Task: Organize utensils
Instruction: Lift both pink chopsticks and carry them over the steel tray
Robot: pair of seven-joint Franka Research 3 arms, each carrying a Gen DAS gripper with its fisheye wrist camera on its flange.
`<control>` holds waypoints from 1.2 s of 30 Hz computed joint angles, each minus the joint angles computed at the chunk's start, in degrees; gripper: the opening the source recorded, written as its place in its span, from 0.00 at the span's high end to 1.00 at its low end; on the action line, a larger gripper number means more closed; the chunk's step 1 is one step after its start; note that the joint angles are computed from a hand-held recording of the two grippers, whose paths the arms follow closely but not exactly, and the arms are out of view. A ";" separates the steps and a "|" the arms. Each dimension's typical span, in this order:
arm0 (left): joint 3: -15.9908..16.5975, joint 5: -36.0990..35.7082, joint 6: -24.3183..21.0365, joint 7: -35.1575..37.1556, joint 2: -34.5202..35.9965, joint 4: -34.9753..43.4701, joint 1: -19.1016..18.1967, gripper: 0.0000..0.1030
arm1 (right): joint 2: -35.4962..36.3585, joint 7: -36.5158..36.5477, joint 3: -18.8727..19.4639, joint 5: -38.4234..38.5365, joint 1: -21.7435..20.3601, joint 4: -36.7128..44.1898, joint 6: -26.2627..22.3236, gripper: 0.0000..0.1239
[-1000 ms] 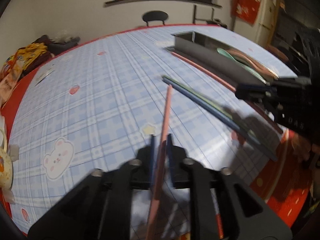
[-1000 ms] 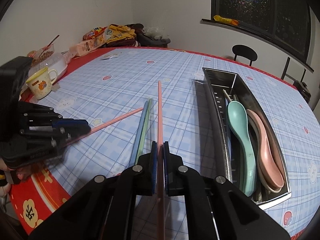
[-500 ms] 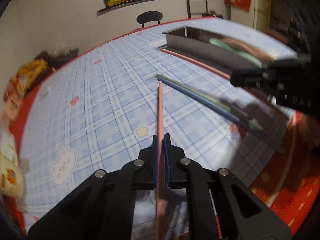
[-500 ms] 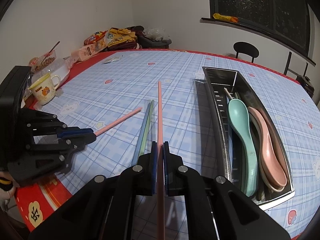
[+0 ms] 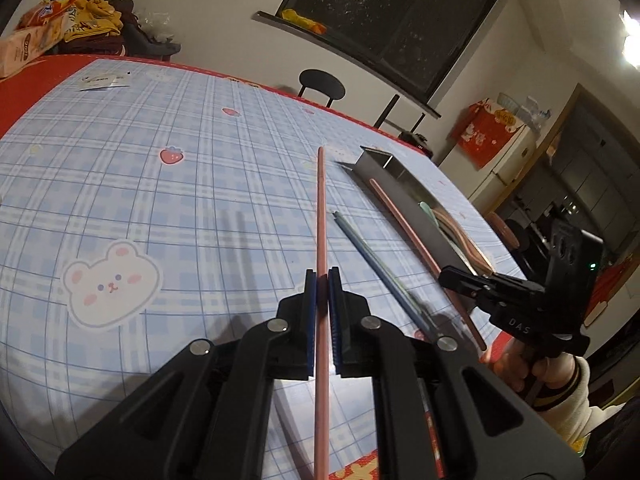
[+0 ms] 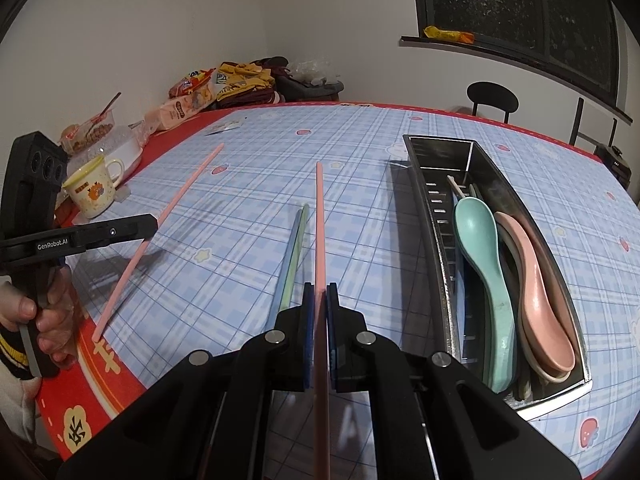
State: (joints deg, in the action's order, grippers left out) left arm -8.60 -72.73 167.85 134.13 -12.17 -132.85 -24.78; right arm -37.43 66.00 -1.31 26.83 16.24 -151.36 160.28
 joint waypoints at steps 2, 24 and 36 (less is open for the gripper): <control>0.26 -1.87 0.12 1.40 -0.25 -0.10 -0.16 0.90 | 0.04 -0.20 -0.65 0.56 0.45 0.10 -0.21 0.95; -1.40 -14.02 -4.32 6.98 -4.16 0.37 0.98 0.90 | -0.86 -5.41 -4.33 7.57 3.38 -0.06 -0.28 0.95; -6.04 -13.65 -0.22 1.06 4.14 12.04 -0.26 0.90 | 0.34 -15.04 -12.36 20.70 2.90 7.97 -8.92 0.95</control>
State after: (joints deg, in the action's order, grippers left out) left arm -14.64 -86.38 167.64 135.19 -8.03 -120.81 -25.04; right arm -37.08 50.96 -13.67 47.54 19.13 -143.38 151.36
